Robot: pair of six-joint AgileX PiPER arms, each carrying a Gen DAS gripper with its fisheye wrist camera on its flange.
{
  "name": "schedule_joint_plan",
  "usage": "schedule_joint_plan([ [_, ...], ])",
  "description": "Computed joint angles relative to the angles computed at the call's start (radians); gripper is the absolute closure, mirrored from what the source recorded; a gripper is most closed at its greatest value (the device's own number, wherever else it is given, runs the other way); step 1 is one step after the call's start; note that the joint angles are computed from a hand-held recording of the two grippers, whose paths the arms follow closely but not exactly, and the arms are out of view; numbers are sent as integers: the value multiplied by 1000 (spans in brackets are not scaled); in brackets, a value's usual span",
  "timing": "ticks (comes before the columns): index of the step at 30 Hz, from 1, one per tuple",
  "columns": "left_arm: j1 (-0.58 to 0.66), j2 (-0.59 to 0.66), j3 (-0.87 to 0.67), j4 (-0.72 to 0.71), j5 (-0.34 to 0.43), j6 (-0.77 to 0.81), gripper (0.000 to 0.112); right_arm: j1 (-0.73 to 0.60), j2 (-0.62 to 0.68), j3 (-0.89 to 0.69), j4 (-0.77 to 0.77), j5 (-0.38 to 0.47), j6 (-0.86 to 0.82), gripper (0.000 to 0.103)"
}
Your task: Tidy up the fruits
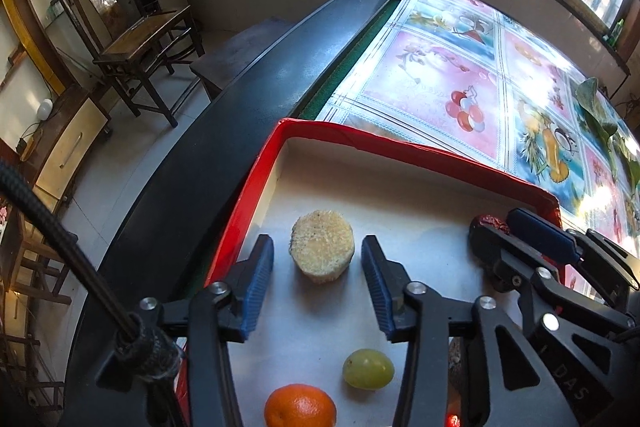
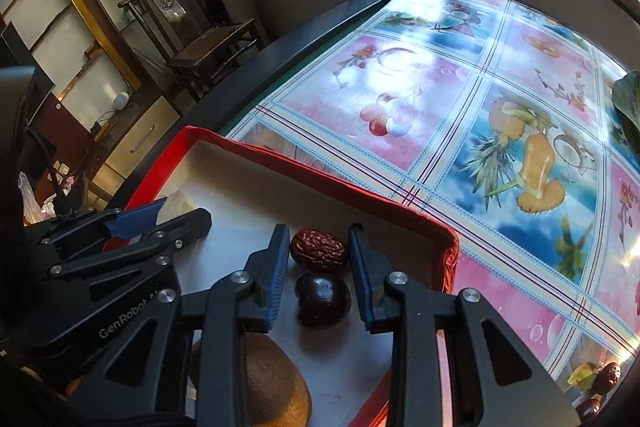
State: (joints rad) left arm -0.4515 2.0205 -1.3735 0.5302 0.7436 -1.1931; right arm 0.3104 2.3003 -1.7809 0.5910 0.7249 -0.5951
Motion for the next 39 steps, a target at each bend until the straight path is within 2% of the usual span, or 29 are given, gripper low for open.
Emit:
schedule_joint_plan([
  [1,-5,-13,12,11,3,-20,62,-3,-7,7,6,0,-4,68],
  [3,-16,-35,33,28,3,-59,52,-11,-31,36,27,-3,-29,59],
  [6,-52,-84,86,81,2,-160,43,-28,-90,109,66,-23,-92,48],
  [10,-131,-143,157,167,27,-326,35,-61,-169,209,116,-32,-185,44],
  [16,-274,-210,237,256,84,-541,35,-119,-274,358,189,-27,-399,40],
  [20,-389,-215,239,291,172,-630,34,-169,-333,448,238,23,-575,39],
  [22,-445,-222,251,299,188,-676,33,-194,-371,505,258,49,-672,39],
  [26,-520,-219,263,289,212,-694,33,-243,-466,643,297,92,-861,38],
  [29,-560,-211,266,258,236,-678,33,-277,-527,739,333,108,-975,34],
  [33,-613,-201,257,233,305,-683,33,-320,-575,829,366,128,-1090,29],
  [39,-708,-187,242,226,417,-730,32,-361,-605,916,410,113,-1218,28],
])
